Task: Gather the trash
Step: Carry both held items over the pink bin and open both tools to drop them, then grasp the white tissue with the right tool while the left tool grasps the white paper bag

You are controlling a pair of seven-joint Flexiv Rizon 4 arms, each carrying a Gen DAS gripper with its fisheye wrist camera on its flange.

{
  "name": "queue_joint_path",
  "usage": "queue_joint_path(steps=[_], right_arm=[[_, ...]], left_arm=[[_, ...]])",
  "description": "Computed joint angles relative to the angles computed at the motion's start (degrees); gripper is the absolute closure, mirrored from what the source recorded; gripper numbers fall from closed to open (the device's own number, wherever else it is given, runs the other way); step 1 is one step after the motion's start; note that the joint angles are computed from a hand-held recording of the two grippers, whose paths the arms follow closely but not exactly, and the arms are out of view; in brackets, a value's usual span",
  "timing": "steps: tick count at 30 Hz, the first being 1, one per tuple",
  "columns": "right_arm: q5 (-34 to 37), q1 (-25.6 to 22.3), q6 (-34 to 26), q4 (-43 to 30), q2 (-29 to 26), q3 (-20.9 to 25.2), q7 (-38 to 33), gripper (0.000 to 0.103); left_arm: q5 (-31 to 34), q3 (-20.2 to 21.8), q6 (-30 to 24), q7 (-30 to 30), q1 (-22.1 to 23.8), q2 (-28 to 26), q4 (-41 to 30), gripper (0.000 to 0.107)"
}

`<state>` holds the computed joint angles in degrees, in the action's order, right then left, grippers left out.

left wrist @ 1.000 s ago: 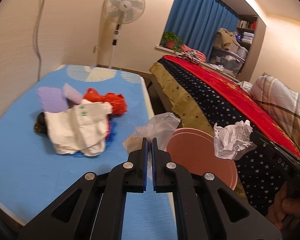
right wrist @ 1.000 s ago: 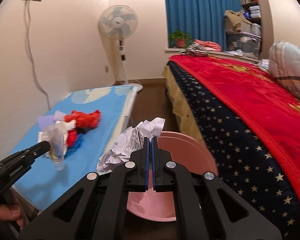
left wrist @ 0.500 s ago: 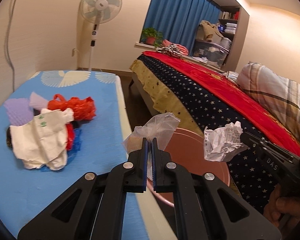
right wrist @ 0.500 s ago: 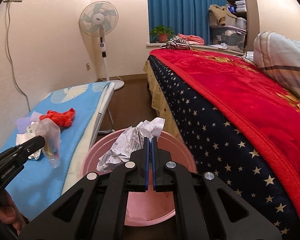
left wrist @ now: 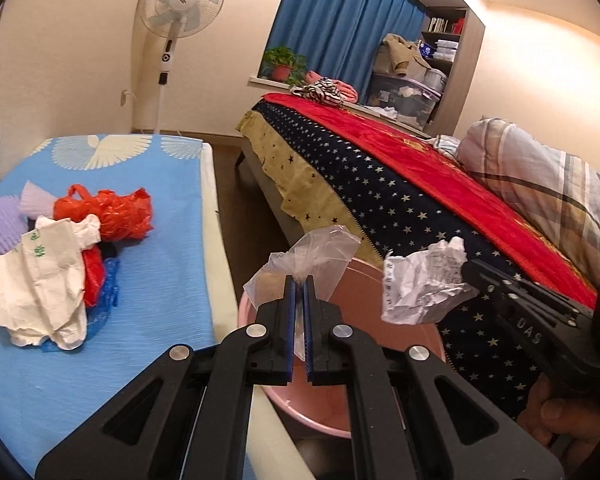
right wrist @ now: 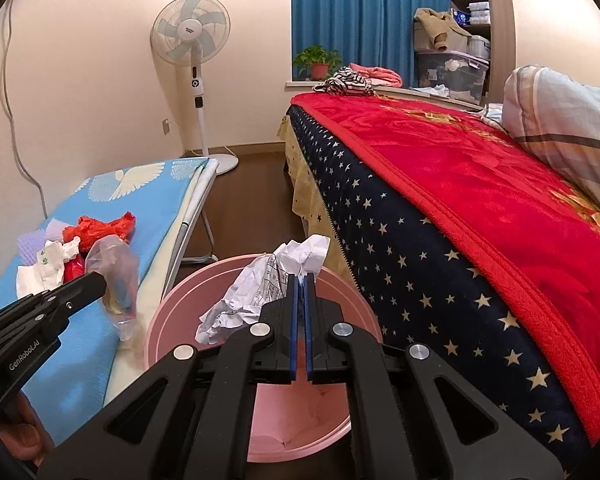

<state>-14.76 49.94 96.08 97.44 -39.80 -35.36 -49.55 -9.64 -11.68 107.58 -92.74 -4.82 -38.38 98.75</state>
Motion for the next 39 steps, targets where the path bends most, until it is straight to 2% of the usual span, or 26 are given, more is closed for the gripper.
queue_joint_path(steps=[2,3,4,6,7,8,15,22,29,39], right_arm=[[0.0,0.3,-0.4,-0.1,0.0,-0.2,0.2,0.095],[0.0,0.3,-0.7,-0.1,0.0,-0.2,0.4,0.095],[-0.2,-0.3,-1.1,-0.3,0.2,0.7,0.5,0.092],[-0.7,-0.1,-1.4,-0.2,0.3,0.2,1.1,0.077],[-0.9,0.5,-1.4,0.0,0.3,-0.7,1.5,0.064],[-0.9,1.0,-1.3,0.2,0.2,-1.4,2.0,0.06],[-2.3,1.2,-1.2,1.0,1.6,-1.4,2.3,0.06],[-1.9,5.2,0.0,3.1,2.8,-5.3,1.4,0.06],[0.3,8.4,1.5,4.8,4.0,-7.1,-0.7,0.06],[2.2,9.1,2.1,3.4,4.2,-3.9,-3.9,0.06]], left_arm=[[2.4,-4.7,-0.7,-0.2,3.9,-0.5,-0.1,0.103],[2.3,-5.1,-0.9,0.1,4.1,-0.5,-0.1,0.1],[2.1,-4.7,-1.1,0.0,3.8,-0.4,-0.1,0.091],[1.5,-4.3,-0.7,-0.8,3.7,-0.3,0.2,0.078],[1.1,-3.6,-0.6,-1.2,3.3,-0.1,0.4,0.078],[1.1,-3.7,-0.4,-1.4,3.5,0.0,0.5,0.078],[1.3,-1.6,0.4,-1.8,2.2,0.7,1.2,0.078],[0.8,1.4,2.0,-1.6,0.3,2.4,3.1,0.078],[0.0,4.6,4.4,-1.3,-1.3,4.8,6.4,0.078],[-3.7,9.6,8.5,-0.9,-3.2,8.1,12.5,0.078]])
